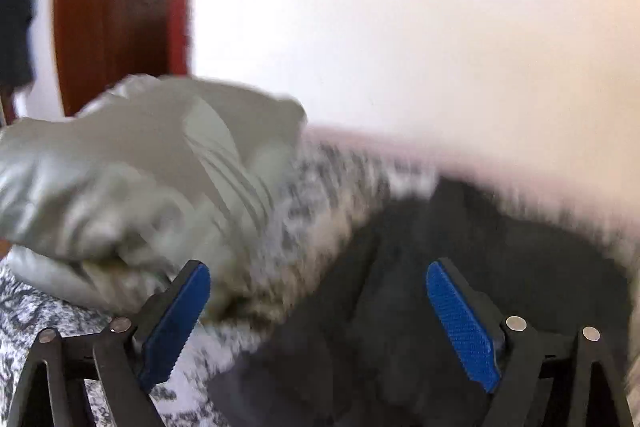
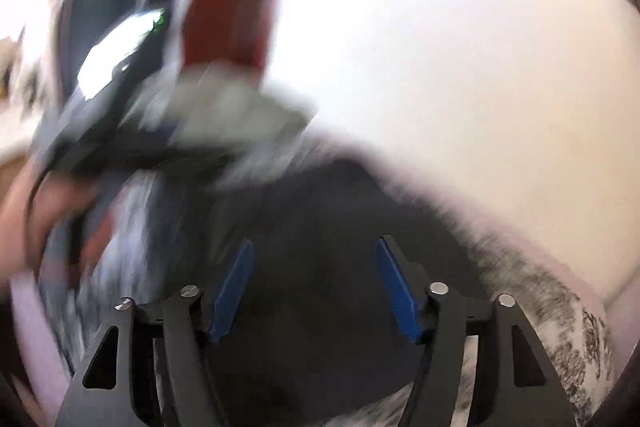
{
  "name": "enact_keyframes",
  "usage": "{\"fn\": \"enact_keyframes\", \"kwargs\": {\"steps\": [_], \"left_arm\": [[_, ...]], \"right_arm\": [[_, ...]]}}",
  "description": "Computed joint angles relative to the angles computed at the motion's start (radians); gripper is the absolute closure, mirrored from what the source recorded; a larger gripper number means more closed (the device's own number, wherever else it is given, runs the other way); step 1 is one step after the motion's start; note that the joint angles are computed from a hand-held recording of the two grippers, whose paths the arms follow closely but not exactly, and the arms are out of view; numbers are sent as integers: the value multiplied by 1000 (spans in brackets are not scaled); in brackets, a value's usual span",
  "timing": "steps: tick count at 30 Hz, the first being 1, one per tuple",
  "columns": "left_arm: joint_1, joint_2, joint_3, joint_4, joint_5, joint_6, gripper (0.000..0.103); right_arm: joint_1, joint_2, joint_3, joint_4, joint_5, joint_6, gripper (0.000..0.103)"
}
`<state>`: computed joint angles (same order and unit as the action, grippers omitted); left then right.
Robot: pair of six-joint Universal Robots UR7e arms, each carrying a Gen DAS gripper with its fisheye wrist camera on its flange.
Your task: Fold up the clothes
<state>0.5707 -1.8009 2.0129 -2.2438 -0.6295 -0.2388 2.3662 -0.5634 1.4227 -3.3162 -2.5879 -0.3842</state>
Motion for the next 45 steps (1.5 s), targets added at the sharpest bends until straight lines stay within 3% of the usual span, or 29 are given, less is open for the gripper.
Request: {"fn": "enact_keyframes", "kwargs": {"steps": [2,5,6,8,9,10,12,13,15,17,18,19,20,22,24,26,29,31,32,34,36,37,39,41,43,45], "left_arm": [[8,47,5,-31,3,72,11],[87,92,63,-32,5,135,11],[113,112,79,-38,10,160,10],[158,105,76,-6,-24,123,0],[173,83,63,22,-45,79,0],[168,50,42,66,-32,19,1],[156,-8,-7,158,-9,-101,4],[132,-37,-22,200,12,-147,4],[54,-88,-9,217,9,-117,4],[-60,-140,79,227,42,6,4],[-106,-150,118,268,63,46,4],[-110,-146,142,319,87,44,4],[-73,-154,132,372,71,-1,5],[-8,-147,84,540,45,-167,5],[-64,-206,57,630,61,-267,9],[-136,-259,35,715,78,-356,9],[-272,-281,131,580,-15,-232,9],[-283,-243,189,579,-77,-157,9],[-280,-223,200,632,-102,-165,12],[-300,-284,201,831,-116,-277,12],[-336,-337,163,976,-65,-397,13],[-373,-342,148,985,-21,-428,13],[-441,-320,169,878,46,-366,13],[-453,-262,227,669,53,-194,13],[-370,-163,263,557,-11,-113,13],[-308,-185,237,613,-74,-155,11]], "right_arm": [[-33,-22,-62,0,55,-11,32],[-126,-10,-172,249,29,27,32],[-163,-21,-165,353,36,86,35],[-215,-58,-112,447,15,141,37],[-241,-68,-84,457,3,164,34],[-260,-120,-32,425,33,228,24],[-245,-163,43,266,17,273,24],[-206,-172,71,188,-11,232,30],[-149,-180,120,116,26,108,31],[-86,-209,201,154,127,61,33],[-69,-207,219,179,130,18,33],[-51,-199,233,223,90,-21,34],[-38,-200,249,262,27,-18,34],[-40,-264,310,280,-44,113,37],[-12,-351,382,261,-100,235,37],[31,-406,435,212,-117,232,35],[60,-421,458,304,15,212,34],[40,-412,457,390,70,203,36],[25,-413,455,454,80,210,36],[-2,-483,495,525,26,328,38],[-13,-568,547,532,-10,425,40],[-10,-615,583,474,-20,438,38],[1,-621,573,367,-38,341,36],[-34,-617,550,305,58,257,36],[-85,-605,509,401,163,263,40],[-141,-610,489,563,117,263,40]]}}
